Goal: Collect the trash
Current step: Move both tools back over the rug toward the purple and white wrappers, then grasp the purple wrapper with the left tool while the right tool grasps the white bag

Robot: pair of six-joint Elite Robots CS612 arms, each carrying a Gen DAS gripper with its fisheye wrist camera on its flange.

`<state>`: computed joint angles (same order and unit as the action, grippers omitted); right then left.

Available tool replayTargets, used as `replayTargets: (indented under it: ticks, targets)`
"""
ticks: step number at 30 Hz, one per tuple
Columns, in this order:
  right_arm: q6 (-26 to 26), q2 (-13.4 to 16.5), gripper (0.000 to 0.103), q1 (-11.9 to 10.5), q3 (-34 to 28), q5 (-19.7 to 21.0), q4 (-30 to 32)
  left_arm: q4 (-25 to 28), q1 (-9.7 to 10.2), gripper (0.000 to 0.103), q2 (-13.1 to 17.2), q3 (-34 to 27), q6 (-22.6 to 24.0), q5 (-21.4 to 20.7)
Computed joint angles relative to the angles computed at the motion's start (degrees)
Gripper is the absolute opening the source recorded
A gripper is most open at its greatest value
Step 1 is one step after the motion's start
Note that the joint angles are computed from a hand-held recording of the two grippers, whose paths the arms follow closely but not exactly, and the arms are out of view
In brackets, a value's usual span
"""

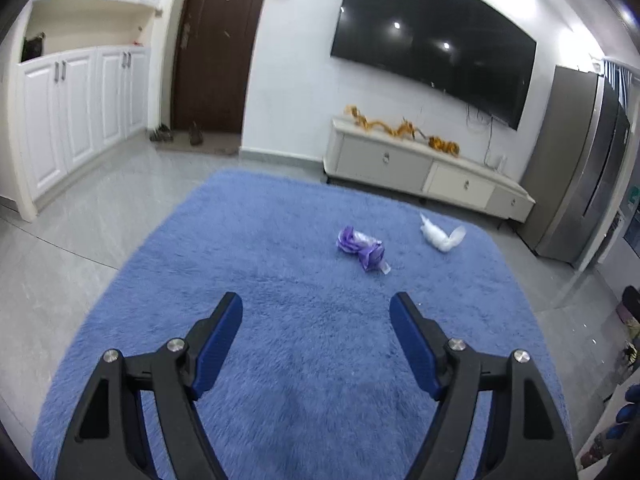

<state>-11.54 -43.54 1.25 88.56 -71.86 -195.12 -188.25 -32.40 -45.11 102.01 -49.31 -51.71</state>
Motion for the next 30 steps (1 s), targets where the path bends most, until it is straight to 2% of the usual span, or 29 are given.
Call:
replayTargets:
  ticks: [5, 7, 13, 19, 24, 27, 29, 30]
  targets:
    - [-2.54, 4.11, 0.103, 1.73, -8.39, 1.39, 9.69, 2.35, 3.06, 0.075, 3.21, -6.31, 4.30, -7.10]
    - [-2.64, 6.10, 0.103, 2.24, -12.37, 2.55, 13.76, 5.21, 4.13, 0.075, 4.77, -9.78, 6.01, -9.12]
    - [-3.46, 12.82, 0.103, 3.63, -25.63, 6.64, 26.65, 10.42, 5.64, 0.075, 8.79, -18.08, 10.94, -11.42]
    - [-4.39, 18.52, 0.103, 4.73, -36.30, 9.28, 35.60, 17.09, 6.95, 0.075, 12.01, -24.68, 11.72, -12.77]
    - [-3.77, 22.79, 0.103, 5.37, -43.91, 9.40, 40.57, 20.99, 7.56, 0.074, 13.58, -27.56, 11.22, -13.51]
    - [-3.81, 24.80, 0.103, 5.65, -47.50, 9.42, 43.02, 20.65, 7.97, 0.073, 13.70, -27.57, 10.51, -15.09]
    - [-4.25, 25.80, 0.092, 5.74, -49.77, 10.40, 45.69, 20.76, 8.06, 0.065, 13.67, -27.37, 10.13, -15.42]
    - [-4.49, 26.16, 0.091, 5.84, -50.57, 10.46, 46.15, 20.79, 8.09, 0.064, 13.66, -27.29, 9.62, -15.45]
